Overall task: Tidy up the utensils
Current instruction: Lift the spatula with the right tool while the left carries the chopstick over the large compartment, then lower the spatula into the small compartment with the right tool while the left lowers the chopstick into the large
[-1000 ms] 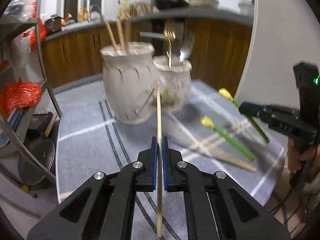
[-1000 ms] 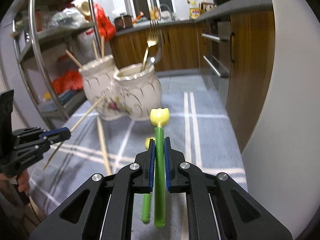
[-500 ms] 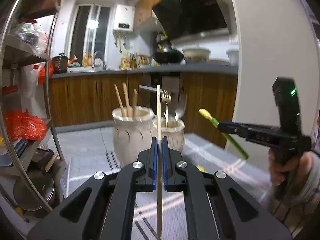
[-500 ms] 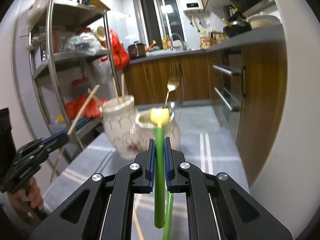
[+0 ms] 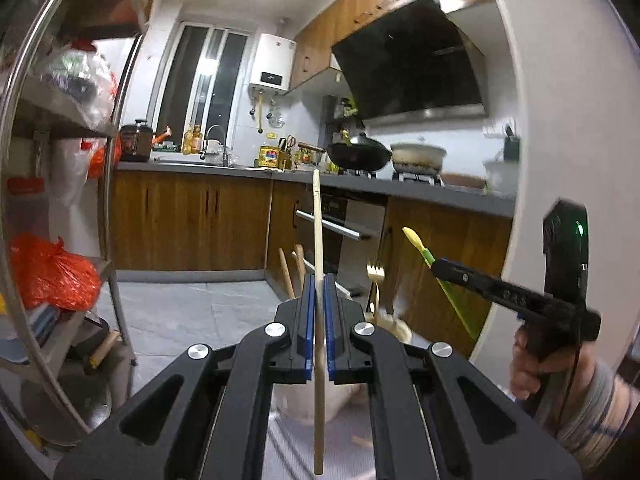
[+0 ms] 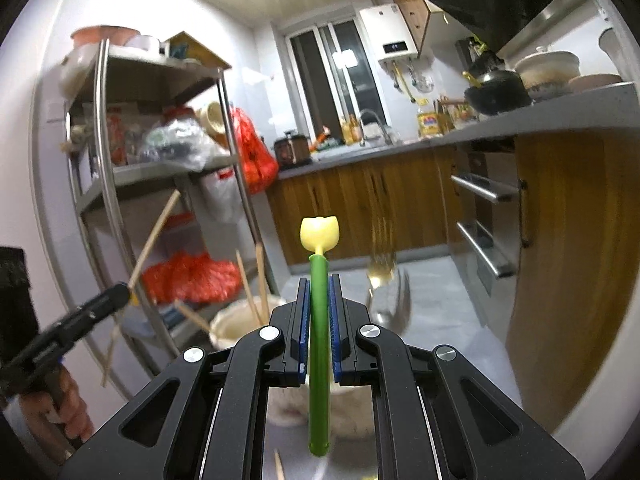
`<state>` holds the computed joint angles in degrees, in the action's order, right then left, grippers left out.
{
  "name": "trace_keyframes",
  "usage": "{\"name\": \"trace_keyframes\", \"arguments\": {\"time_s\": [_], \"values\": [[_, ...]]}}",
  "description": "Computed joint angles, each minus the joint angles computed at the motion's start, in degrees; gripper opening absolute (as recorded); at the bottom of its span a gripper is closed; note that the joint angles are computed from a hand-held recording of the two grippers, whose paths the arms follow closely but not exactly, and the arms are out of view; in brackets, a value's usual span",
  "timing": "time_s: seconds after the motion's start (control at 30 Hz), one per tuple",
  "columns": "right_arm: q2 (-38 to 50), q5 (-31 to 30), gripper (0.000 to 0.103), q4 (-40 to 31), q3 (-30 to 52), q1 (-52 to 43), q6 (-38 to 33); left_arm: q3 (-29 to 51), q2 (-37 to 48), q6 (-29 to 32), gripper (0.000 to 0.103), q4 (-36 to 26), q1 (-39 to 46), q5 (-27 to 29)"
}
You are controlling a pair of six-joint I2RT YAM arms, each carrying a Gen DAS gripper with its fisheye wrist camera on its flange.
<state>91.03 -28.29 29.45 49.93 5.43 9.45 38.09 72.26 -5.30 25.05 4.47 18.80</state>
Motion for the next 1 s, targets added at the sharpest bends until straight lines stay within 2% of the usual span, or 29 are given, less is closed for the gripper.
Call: {"name": "trace_keyframes", "arguments": {"time_s": [0.17, 0.4, 0.5, 0.7, 0.83, 1.0], "values": [[7.6, -2.2, 0.010, 1.7, 6.8, 0.8, 3.0, 8.2, 10.3, -4.9, 0.004, 4.3, 0.7, 2.3], [12.8, -8.3, 0.010, 7.2, 7.5, -0.9, 9.4, 16.8, 21.8, -8.1, 0.004, 7.4, -1.3, -0.1], [13.2, -8.5, 0.010, 9.3, 6.7, -0.8, 10.0, 17.9, 24.2, -8.3, 0.004, 9.3, -2.2, -1.0], [12.9, -8.3, 0.010, 9.3, 6.3, -0.3, 9.5, 20.3, 29.4, -10.7, 0.004, 11.8, -2.1, -1.5], [13.3, -7.7, 0.010, 8.5, 6.8, 0.1, 9.2, 21.2, 30.9, -13.2, 0.004, 12.7, -1.2, 0.2], [13.3, -6.2, 0.010, 9.5, 6.4, 0.6, 8.8, 20.6, 30.7, -12.3, 0.004, 13.6, -1.4, 0.5]]}}
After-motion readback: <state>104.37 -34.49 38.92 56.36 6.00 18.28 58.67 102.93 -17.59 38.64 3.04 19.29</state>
